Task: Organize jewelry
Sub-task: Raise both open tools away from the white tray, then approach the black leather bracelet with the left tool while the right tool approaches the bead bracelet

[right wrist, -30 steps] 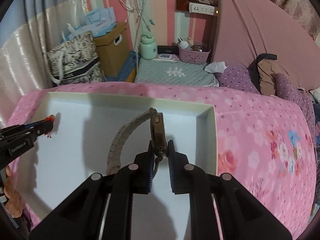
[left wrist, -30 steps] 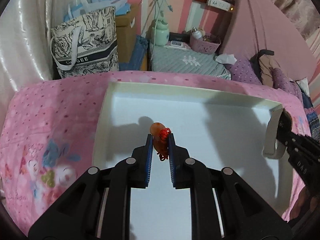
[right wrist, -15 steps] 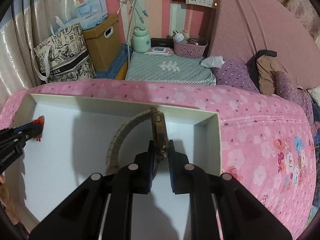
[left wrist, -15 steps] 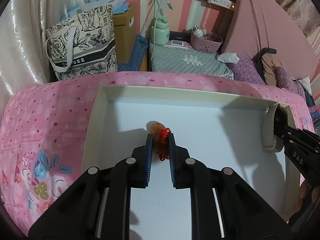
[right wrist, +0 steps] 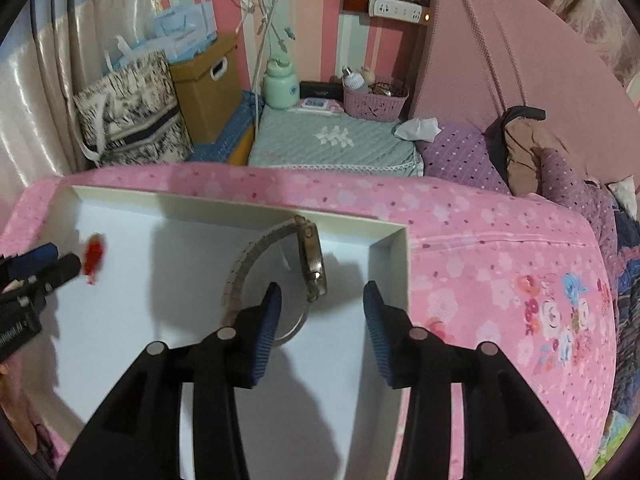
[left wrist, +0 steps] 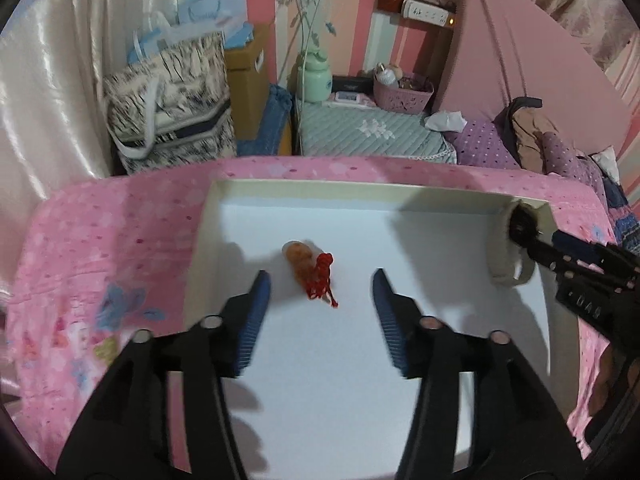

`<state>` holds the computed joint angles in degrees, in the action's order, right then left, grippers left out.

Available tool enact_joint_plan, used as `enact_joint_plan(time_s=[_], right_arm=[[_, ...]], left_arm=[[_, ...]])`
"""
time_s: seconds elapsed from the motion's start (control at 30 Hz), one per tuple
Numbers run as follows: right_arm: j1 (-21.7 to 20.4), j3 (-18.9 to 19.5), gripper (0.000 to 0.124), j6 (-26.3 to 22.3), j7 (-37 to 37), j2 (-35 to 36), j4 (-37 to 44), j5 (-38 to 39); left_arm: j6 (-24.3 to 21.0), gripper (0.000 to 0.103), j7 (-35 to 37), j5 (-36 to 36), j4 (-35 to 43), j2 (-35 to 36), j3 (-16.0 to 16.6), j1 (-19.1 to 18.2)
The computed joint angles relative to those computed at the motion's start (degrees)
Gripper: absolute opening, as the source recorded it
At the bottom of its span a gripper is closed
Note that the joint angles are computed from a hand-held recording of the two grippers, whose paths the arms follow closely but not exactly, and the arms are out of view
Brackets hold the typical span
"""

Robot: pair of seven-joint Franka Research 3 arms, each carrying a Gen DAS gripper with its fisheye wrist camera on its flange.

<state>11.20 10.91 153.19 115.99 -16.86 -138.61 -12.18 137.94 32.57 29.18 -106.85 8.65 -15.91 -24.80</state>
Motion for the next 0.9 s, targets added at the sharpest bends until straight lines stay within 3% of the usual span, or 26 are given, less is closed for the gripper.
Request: enact_joint_plan(time_s=[0.1, 0.2, 0.27, 0.37, 0.63, 0.9], right_arm=[[0.56, -0.70, 0.055, 0.35, -1.62, -4.58, -1.96, 1.73], [1.12, -0.94, 0.057, -0.29, -3.93, -9.60, -3.92, 4.44], [1.17, -0.60, 0.060, -1.36, -5.06, -14.12, -5.68, 5.83], [1.29, -0.48, 0.069, -2.23, -6.83, -20.42, -8.71, 8.32], [2.80, -0.73, 0.069, -8.98, -10.42, -37.56, -15.82, 15.79], [3.78, 1.53, 0.072, -16.74, -10.43, -49.84, -20.48, 19.06]], left_arm=[[-0.57, 0.069, -1.19, 2.16, -2.28, -4.38, -0.55, -0.64], [-1.68, 0.079, -2.13, 3.58, -4.44, -9.07, -1.64, -0.70], [-2.68, 0.093, -2.56, 3.91, -6.23, -12.78, -2.54, -0.65], [-3.98, 0.095, -3.15, 4.23, -8.72, -17.45, -3.86, -0.32], [-10.85, 0.100, -2.63, 0.90, -16.14, -30.67, -7.35, -0.89], [-14.12, 0.100, -4.12, -4.74, -23.25, -40.82, -8.79, -2.62]])
